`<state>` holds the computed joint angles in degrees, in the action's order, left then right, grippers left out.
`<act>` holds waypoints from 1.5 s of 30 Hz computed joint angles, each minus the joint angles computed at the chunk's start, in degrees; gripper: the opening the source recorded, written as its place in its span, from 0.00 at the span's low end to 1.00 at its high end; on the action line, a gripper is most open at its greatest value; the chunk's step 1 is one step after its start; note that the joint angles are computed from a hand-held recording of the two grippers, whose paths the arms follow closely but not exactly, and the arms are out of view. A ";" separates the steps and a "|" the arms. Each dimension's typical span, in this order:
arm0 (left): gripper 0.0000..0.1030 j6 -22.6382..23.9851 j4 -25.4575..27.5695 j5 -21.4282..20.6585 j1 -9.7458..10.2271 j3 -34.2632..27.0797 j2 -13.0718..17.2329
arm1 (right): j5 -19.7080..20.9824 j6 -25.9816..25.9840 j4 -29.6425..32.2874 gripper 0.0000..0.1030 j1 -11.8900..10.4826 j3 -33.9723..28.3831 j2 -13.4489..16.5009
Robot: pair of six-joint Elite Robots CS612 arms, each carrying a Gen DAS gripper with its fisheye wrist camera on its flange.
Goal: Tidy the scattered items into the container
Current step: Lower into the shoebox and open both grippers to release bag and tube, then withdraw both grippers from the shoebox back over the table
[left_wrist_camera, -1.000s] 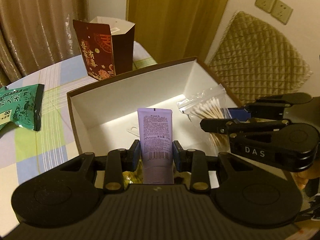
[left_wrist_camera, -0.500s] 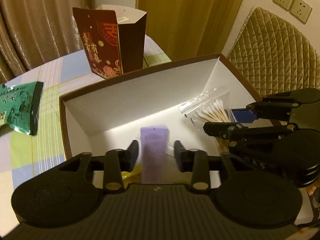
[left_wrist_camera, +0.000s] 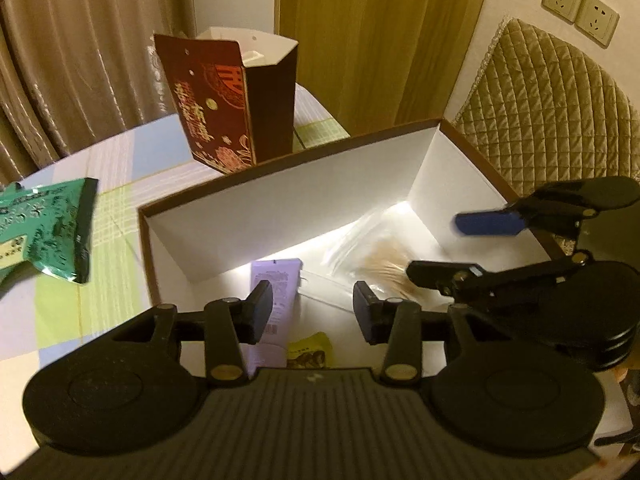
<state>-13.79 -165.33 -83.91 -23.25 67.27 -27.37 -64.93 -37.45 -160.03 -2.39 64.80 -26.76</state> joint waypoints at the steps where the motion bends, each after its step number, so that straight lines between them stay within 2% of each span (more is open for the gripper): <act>1: 0.43 -0.05 -0.42 0.23 0.01 0.26 -0.14 | 0.50 0.20 0.14 0.66 -0.16 0.11 -0.12; 2: 0.47 -0.23 -0.85 0.60 -0.01 0.57 -0.31 | 0.97 0.52 0.31 0.68 -0.31 0.31 -0.32; 6: 0.50 0.21 -1.97 1.21 -0.11 1.66 -1.00 | 1.45 0.56 -2.21 0.85 -0.64 2.19 -1.27; 11: 0.73 0.44 -3.51 0.87 -0.19 3.30 -1.96 | 3.82 -0.09 -2.40 0.98 -1.27 4.48 -2.57; 20: 0.91 2.94 -7.18 0.86 -1.02 7.97 -4.55 | 7.96 -1.03 -4.02 0.98 -2.54 10.41 -5.78; 24: 0.93 1.94 -8.44 0.62 -1.18 10.04 -5.77 | 9.03 0.98 -4.97 0.98 -3.03 12.73 -7.06; 37: 0.94 1.18 -12.28 2.83 -2.55 17.20 -10.17 | 8.98 8.53 -10.00 0.98 -4.29 20.64 -11.27; 45: 0.95 -0.48 -16.66 1.67 -3.08 23.45 -13.00 | 8.52 9.67 -15.06 0.98 -4.88 26.76 -14.09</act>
<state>-14.27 -181.98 -82.24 -26.33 90.73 -40.37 -56.41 -27.78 -175.09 -7.27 91.56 -40.85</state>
